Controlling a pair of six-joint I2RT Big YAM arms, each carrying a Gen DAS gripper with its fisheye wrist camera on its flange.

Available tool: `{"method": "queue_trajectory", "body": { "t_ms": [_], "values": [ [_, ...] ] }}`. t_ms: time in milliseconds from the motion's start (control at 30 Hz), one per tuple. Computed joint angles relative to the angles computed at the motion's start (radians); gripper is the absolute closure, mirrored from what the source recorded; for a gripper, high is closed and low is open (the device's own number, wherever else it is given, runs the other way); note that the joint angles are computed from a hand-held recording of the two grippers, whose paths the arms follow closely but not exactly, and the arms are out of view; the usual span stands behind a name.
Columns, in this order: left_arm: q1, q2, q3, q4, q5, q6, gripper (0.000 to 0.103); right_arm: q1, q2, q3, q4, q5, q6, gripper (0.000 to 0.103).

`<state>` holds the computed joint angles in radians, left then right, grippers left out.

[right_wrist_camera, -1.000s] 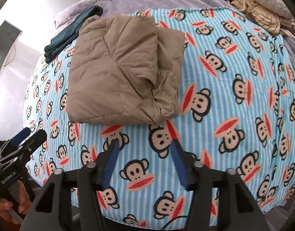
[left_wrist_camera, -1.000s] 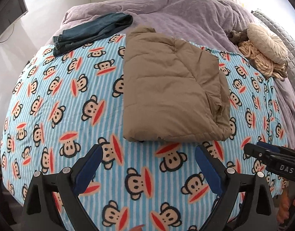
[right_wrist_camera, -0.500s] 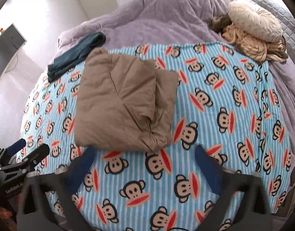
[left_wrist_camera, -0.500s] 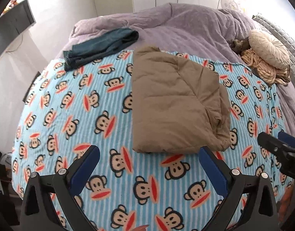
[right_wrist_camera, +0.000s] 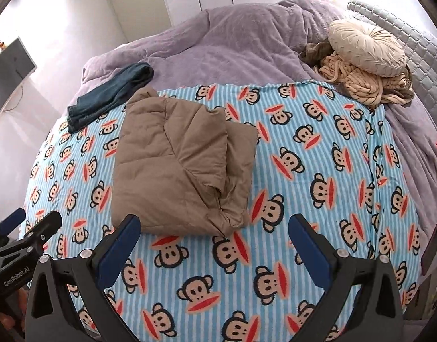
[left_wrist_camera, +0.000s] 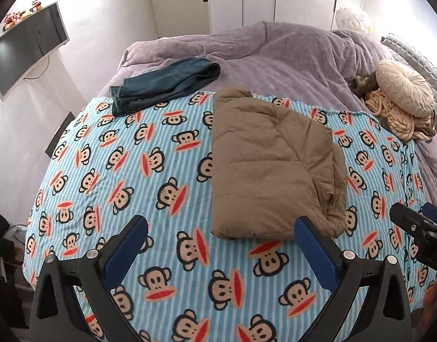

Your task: Fold large clothes

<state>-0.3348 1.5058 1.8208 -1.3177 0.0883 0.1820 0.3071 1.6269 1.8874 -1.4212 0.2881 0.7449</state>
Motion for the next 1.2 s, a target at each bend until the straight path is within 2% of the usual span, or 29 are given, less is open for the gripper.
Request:
{"method": "queue_trajectory", "body": {
  "t_ms": [500, 1200],
  "values": [
    [-0.005, -0.002, -0.006, 0.0, -0.002, 0.002, 0.0, 0.021, 0.015, 0.047, -0.05, 0.067, 0.006, 0.0],
    [-0.009, 0.006, 0.007, -0.005, 0.0, 0.005, 0.0, 0.023, 0.022, 0.057, -0.058, 0.068, 0.012, 0.0]
  ]
}}
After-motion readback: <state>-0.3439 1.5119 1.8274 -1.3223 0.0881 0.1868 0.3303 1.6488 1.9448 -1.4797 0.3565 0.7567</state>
